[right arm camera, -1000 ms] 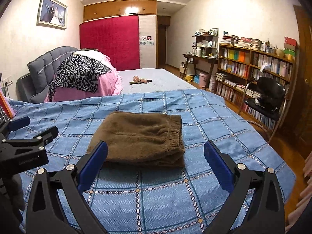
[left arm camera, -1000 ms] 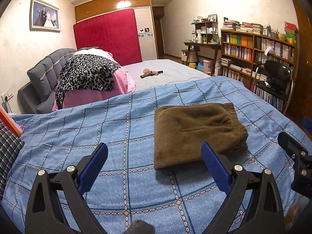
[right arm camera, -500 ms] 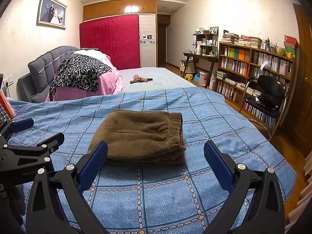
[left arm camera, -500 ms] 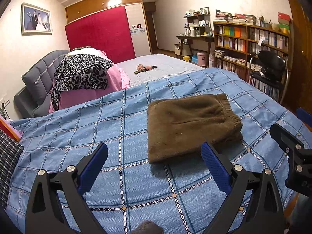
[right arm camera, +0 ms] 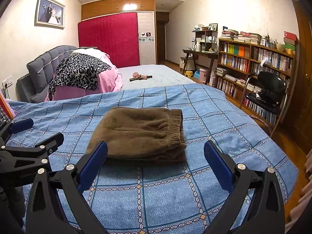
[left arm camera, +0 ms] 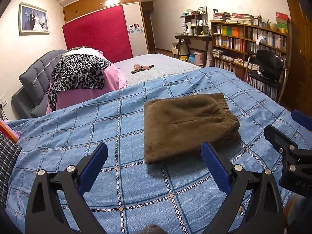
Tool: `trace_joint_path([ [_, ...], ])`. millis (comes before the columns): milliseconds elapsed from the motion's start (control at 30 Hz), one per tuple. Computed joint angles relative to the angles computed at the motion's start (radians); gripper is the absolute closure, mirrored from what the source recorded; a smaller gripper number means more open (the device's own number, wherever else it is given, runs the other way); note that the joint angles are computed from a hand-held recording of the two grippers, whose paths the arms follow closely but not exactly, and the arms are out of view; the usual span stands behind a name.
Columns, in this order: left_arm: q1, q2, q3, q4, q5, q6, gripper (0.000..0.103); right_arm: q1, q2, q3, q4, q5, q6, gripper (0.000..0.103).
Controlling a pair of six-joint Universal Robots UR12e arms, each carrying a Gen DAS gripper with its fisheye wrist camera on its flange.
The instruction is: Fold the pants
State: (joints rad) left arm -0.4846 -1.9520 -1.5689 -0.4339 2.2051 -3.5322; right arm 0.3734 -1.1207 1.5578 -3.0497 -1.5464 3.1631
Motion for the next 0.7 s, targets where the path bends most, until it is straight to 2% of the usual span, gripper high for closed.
trace_joint_path([
  [167, 0.009, 0.004, -0.003, -0.006, -0.037, -0.020, 0.008, -0.003, 0.006, -0.005, 0.005, 0.011, -0.004, 0.003],
  [500, 0.005, 0.000, -0.006, 0.002, -0.028, -0.005, 0.008, -0.007, 0.010, -0.002, 0.015, 0.017, 0.003, 0.003],
  [700, 0.017, 0.011, -0.021, -0.046, -0.047, -0.071, 0.008, -0.014, 0.018, -0.008, 0.052, 0.032, 0.025, 0.003],
])
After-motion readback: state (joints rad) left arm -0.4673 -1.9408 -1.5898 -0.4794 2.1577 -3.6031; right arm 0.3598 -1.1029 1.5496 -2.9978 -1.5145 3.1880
